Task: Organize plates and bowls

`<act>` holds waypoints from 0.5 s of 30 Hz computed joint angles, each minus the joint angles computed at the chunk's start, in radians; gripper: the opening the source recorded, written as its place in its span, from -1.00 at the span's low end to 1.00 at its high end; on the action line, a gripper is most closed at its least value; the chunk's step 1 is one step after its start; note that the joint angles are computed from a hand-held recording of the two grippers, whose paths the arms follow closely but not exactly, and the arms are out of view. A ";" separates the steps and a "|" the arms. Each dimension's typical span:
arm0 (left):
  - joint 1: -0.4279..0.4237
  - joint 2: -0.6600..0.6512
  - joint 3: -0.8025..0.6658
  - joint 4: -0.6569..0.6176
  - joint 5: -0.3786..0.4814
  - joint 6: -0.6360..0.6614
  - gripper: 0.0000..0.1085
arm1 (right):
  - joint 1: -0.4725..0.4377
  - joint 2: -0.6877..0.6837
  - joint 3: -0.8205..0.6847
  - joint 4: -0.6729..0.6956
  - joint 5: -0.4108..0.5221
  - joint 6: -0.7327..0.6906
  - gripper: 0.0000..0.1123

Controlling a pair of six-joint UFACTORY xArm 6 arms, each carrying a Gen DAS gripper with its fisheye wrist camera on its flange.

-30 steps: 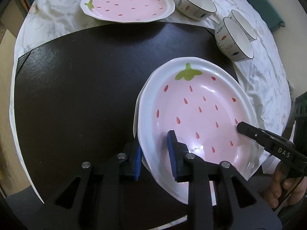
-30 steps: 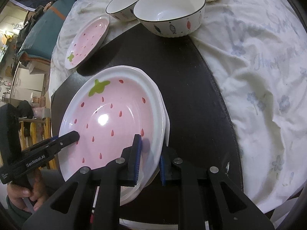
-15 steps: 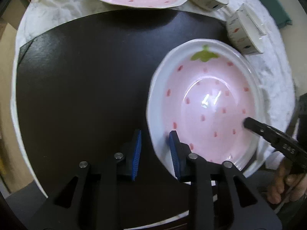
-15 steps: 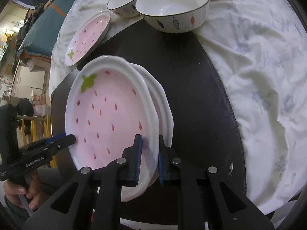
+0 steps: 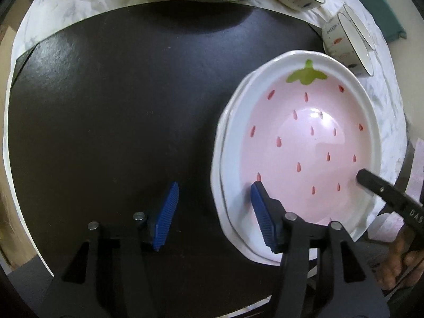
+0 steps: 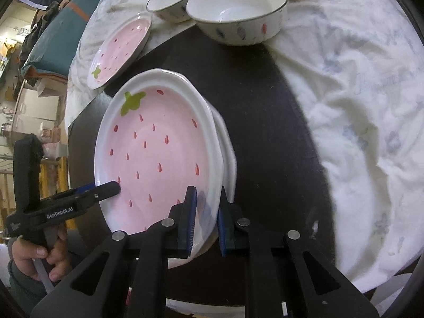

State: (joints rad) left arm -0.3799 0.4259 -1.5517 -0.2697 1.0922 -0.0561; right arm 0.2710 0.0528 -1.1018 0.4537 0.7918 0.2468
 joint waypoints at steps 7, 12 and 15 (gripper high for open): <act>-0.035 -0.002 -0.002 0.059 -0.015 -0.032 -0.01 | 0.008 -0.013 -0.002 -0.138 0.013 0.073 -0.73; -0.030 -0.009 0.007 0.051 -0.024 -0.037 -0.05 | 0.002 -0.011 -0.002 -0.161 0.008 0.110 -0.65; -0.018 -0.002 0.001 0.036 -0.022 -0.026 -0.15 | -0.008 -0.014 0.006 -0.124 -0.001 0.106 -0.65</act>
